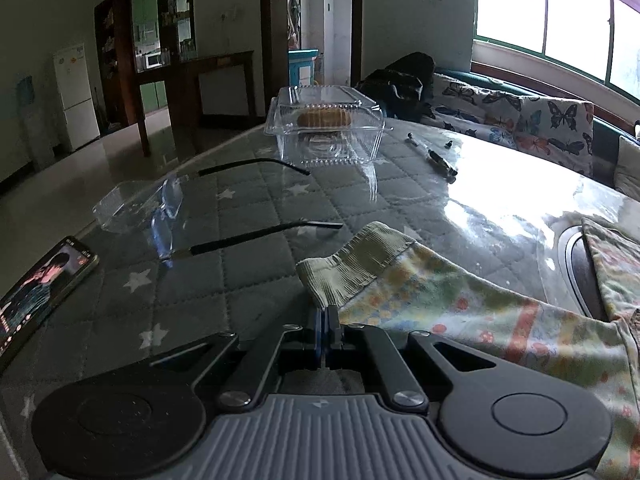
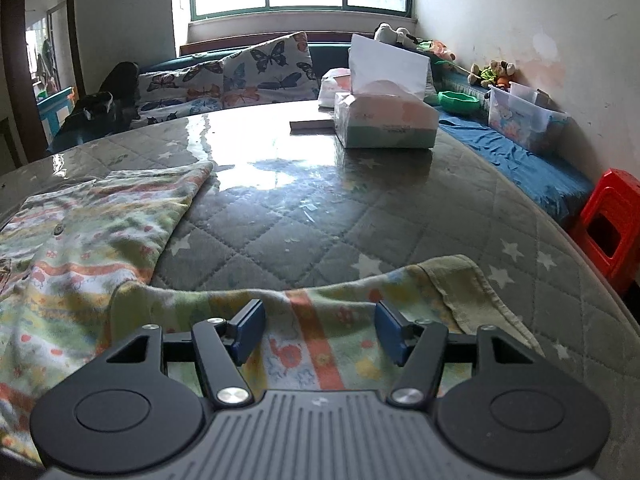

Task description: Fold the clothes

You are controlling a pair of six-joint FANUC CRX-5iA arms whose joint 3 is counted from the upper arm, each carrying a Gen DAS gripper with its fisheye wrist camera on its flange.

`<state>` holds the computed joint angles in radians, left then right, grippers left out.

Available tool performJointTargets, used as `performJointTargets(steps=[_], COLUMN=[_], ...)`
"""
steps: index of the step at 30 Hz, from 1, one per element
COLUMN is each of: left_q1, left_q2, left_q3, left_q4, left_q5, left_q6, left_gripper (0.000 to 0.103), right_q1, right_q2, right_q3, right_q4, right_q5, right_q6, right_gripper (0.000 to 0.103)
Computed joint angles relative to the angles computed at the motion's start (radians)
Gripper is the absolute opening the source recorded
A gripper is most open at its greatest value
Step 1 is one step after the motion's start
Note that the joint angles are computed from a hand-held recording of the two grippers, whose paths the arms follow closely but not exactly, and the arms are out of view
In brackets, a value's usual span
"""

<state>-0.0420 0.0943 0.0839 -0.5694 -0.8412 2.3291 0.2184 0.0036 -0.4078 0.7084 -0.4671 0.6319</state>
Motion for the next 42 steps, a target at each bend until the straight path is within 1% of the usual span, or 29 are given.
performJointTargets(steps=[5, 7, 9, 13, 15, 17, 18, 22, 23, 24, 27, 28, 29, 33, 36, 38, 41, 42], left_q1=[-0.008, 0.000, 0.010, 0.024, 0.030, 0.028, 0.026, 0.011, 0.011, 0.013, 0.004, 0.000, -0.007, -0.035, -0.066, -0.095, -0.119, -0.124], left_q2=[-0.004, -0.007, -0.011, -0.024, -0.035, -0.051, -0.059, -0.080, -0.085, -0.088, -0.080, -0.073, -0.065, -0.019, 0.019, 0.045, 0.069, 0.073], left_q3=[0.005, 0.002, 0.000, -0.004, -0.010, -0.018, -0.022, -0.038, -0.047, -0.059, -0.083, -0.091, -0.099, -0.135, -0.158, -0.153, -0.151, -0.149], left_q4=[-0.002, 0.015, 0.035, 0.049, 0.050, 0.044, 0.045, 0.095, 0.127, 0.169, 0.306, 0.360, 0.417, 0.681, 0.870, 0.947, 1.026, 1.043], left_q5=[-0.034, -0.031, -0.028, -0.041, -0.045, -0.043, -0.039, 0.014, 0.042, 0.073, 0.156, 0.183, 0.206, 0.267, 0.276, 0.258, 0.242, 0.233], left_q6=[-0.032, -0.047, -0.065, -0.084, -0.087, -0.085, -0.088, -0.155, -0.186, -0.228, -0.382, -0.442, -0.498, -0.765, -0.969, -1.078, -1.181, -1.192], left_gripper=[0.002, 0.002, 0.006, 0.011, 0.013, 0.015, 0.015, 0.016, 0.016, 0.016, 0.016, 0.016, 0.016, 0.017, 0.017, 0.017, 0.017, 0.017], right_q1=[0.002, 0.010, 0.019, 0.036, 0.042, 0.051, 0.056, 0.076, 0.080, 0.081, 0.082, 0.082, 0.078, 0.056, 0.042, 0.037, 0.032, 0.030], right_q2=[0.008, 0.011, 0.014, 0.026, 0.032, 0.035, 0.037, 0.044, 0.049, 0.056, 0.083, 0.091, 0.102, 0.150, 0.198, 0.225, 0.281, 0.294], right_q3=[0.025, 0.040, 0.058, 0.110, 0.129, 0.152, 0.166, 0.204, 0.215, 0.228, 0.263, 0.273, 0.290, 0.370, 0.439, 0.475, 0.541, 0.554], right_q4=[-0.043, -0.072, -0.108, -0.206, -0.241, -0.292, -0.329, -0.414, -0.429, -0.444, -0.467, -0.471, -0.489, -0.561, -0.598, -0.607, -0.602, -0.596], right_q5=[-0.013, -0.011, -0.007, -0.015, -0.022, -0.026, -0.030, -0.037, -0.040, -0.044, -0.051, -0.053, -0.060, -0.084, -0.101, -0.108, -0.121, -0.124], right_q6=[0.053, 0.094, 0.149, 0.267, 0.307, 0.366, 0.406, 0.524, 0.545, 0.561, 0.588, 0.592, 0.604, 0.648, 0.671, 0.679, 0.682, 0.676], right_gripper=[0.062, 0.061, 0.059, 0.058, 0.051, 0.050, 0.047, 0.045, 0.045, 0.042, 0.038, 0.038, 0.035, 0.029, 0.027, 0.026, 0.026, 0.026])
